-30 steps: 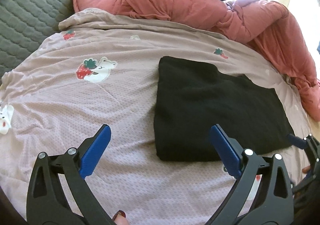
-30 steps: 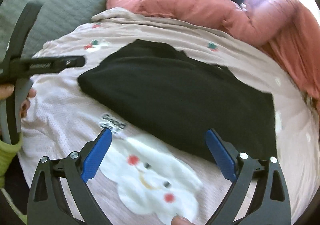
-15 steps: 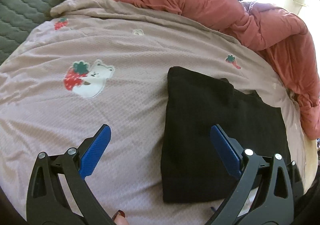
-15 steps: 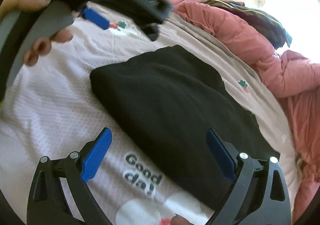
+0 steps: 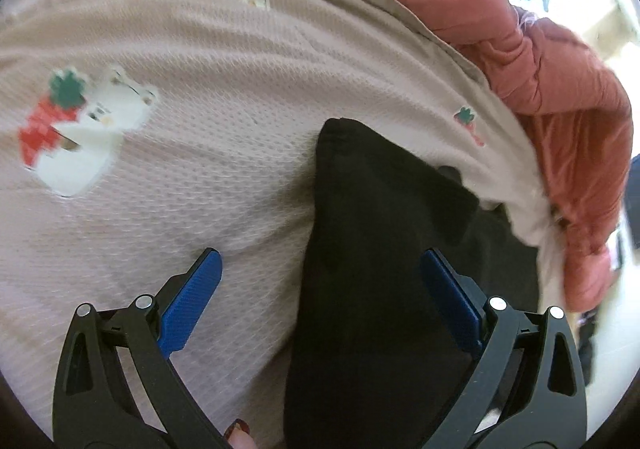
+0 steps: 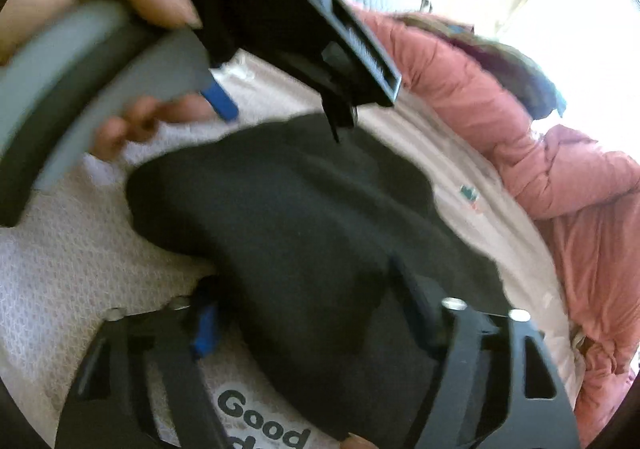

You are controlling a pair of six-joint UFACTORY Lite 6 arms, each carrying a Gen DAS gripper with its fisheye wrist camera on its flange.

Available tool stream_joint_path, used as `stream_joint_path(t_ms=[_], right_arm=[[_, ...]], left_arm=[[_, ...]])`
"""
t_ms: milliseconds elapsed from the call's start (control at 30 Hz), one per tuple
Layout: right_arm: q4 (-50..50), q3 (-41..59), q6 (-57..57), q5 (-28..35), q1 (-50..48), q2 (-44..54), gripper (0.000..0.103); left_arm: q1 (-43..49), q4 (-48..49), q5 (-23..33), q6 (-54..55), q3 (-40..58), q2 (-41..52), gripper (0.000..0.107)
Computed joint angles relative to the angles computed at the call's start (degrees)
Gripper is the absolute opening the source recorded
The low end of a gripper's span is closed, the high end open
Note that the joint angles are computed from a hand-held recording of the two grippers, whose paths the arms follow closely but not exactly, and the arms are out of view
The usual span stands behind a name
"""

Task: Fold small clothes
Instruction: 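Grasp one side edge of the folded black sweatshirt with the right gripper, then fold the held side over with the right gripper while the left gripper pinches the fold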

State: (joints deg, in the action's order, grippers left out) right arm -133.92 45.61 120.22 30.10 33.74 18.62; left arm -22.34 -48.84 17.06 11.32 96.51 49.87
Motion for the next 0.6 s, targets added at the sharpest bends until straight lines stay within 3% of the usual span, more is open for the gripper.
stream_joint_path(t_ms=[67, 100, 133, 300, 400, 500, 567, 600], right_arm=[[-6.5, -2.6, 5.6, 0.9, -1.1, -2.7, 0.033], [-9.8, -3.3, 8.5, 0.1, -2.1, -3.7, 0.016], [-12.8, -4.1, 11.5, -0.3, -3.2, -4.8, 0.013], [-26.9, -7.5, 25.6, -3.1, -8.5, -11.3, 0.012], [-31.6, -9.1, 28.6, -4.0, -10.2, -13.4, 0.012], [-36.0, -10.3, 32.7, -5.0, -11.3, -15.2, 0.012], [-35.7, -11.0, 31.9, -4.8, -11.4, -16.0, 0.011], [-35.1, -11.4, 31.4, -4.6, -11.4, -16.3, 0.011]], left_arm=[[1.2, -4.7, 2.6, 4.0, 1.4, 1.3, 0.093], [1.6, -6.9, 3.4, 5.8, 1.8, 1.5, 0.093], [2.1, -9.3, 4.1, 8.0, 1.5, 1.4, 0.093], [3.6, -18.2, 9.0, 14.4, 0.4, 1.2, 0.093], [3.3, -24.0, 11.3, 18.6, 0.9, 1.4, 0.093], [1.9, -22.4, 11.8, 16.1, 3.2, 2.2, 0.093], [0.3, -21.4, 12.5, 14.4, 5.4, 3.1, 0.087], [-0.2, -19.9, 12.7, 12.8, 6.1, 3.2, 0.074]])
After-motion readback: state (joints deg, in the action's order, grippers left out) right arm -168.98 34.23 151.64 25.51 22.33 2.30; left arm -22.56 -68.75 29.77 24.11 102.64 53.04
